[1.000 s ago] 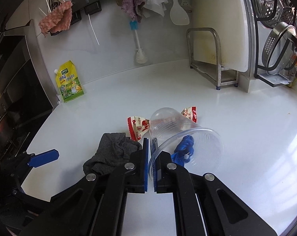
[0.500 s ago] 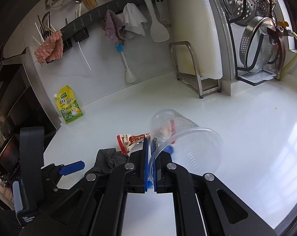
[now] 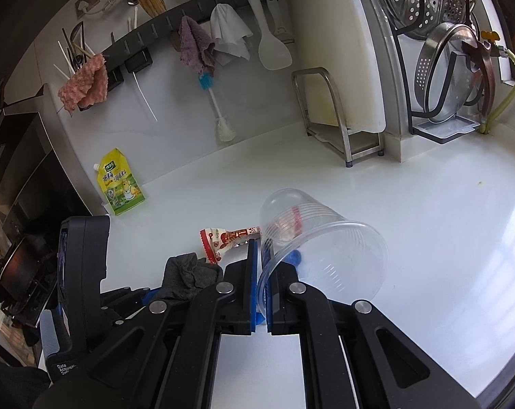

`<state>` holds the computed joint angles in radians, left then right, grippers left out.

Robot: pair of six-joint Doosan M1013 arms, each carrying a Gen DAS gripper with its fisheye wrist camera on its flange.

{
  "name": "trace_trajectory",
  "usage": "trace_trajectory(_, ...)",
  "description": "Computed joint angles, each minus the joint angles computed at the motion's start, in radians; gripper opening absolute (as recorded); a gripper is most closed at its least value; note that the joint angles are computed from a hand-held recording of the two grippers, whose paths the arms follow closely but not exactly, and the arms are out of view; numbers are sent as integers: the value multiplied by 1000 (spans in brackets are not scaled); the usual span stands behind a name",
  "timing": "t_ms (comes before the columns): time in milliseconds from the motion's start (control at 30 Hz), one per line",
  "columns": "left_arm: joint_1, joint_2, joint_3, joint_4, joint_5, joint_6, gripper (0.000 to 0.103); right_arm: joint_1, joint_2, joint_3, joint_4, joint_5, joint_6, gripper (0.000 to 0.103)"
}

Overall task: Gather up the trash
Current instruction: 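Carry the grey cloth and plastic cup with both tools over the basket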

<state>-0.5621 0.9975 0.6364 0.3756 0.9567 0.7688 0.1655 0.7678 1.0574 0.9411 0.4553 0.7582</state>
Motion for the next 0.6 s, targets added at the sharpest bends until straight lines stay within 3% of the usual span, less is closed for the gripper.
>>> trace_trajectory(100,-6,-24,44,27,-37,-14,32,3,-10,18,-4,-21,-13,4)
trace_trajectory(300,-41,-114,198,217,-129,-125,32,10,-47,84,-4,-77,-52,4)
trace_trajectory(600,-89,-239,398,408,-206,-270,32,31,-163,286,43,-193,-147,4)
